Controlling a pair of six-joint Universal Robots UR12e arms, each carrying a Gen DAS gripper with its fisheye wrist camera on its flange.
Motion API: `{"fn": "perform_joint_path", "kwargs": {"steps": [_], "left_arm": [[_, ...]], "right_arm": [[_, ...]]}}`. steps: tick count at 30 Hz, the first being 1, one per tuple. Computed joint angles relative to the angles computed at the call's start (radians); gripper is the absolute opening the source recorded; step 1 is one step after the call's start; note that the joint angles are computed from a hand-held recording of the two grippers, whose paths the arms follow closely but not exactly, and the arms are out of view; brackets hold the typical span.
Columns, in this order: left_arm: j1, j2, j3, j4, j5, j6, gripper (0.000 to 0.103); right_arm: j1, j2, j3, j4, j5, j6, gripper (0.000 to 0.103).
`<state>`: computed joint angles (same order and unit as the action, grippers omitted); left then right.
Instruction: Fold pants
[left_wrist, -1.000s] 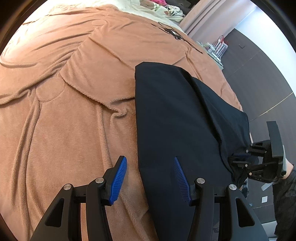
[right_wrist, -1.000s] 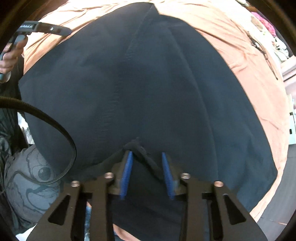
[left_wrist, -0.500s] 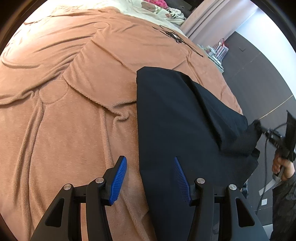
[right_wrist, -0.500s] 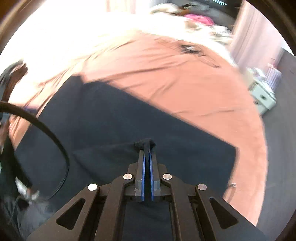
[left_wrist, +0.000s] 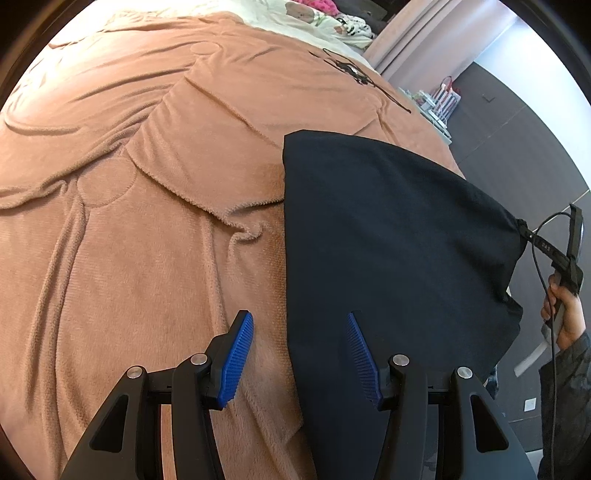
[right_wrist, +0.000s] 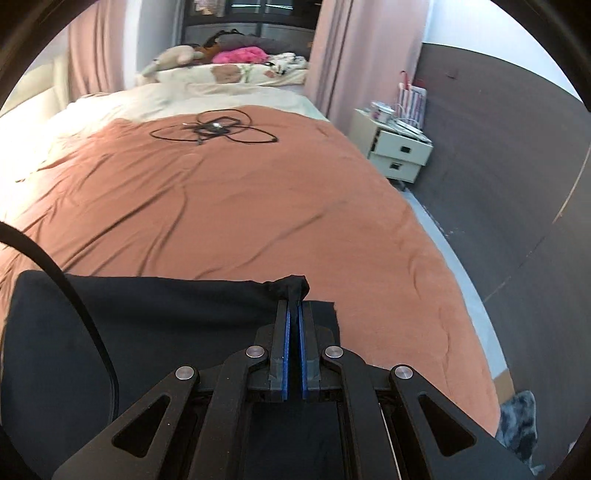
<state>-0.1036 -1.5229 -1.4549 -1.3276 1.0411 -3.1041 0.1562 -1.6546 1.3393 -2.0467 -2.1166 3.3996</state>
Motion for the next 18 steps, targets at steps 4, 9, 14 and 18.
{"fn": "perform_joint_path", "kwargs": {"steps": [4,9,14,18], "left_arm": [[-0.003,-0.004,0.003,-0.001,0.003,0.003,0.055],[-0.011,-0.01,0.009,-0.008,0.004,0.013,0.055],[-0.024,-0.017,0.014,-0.013,0.016,0.016,0.055],[-0.027,-0.017,0.013,-0.008,0.017,0.013,0.055]], "right_arm": [[0.03,0.041,-0.053,0.072,-0.082,0.051,0.001],[0.032,0.084,-0.108,0.149,-0.134,0.122,0.001],[0.015,0.108,-0.137,0.181,-0.068,0.125,0.013],[0.018,0.076,-0.098,0.11,-0.036,0.123,0.062]]}}
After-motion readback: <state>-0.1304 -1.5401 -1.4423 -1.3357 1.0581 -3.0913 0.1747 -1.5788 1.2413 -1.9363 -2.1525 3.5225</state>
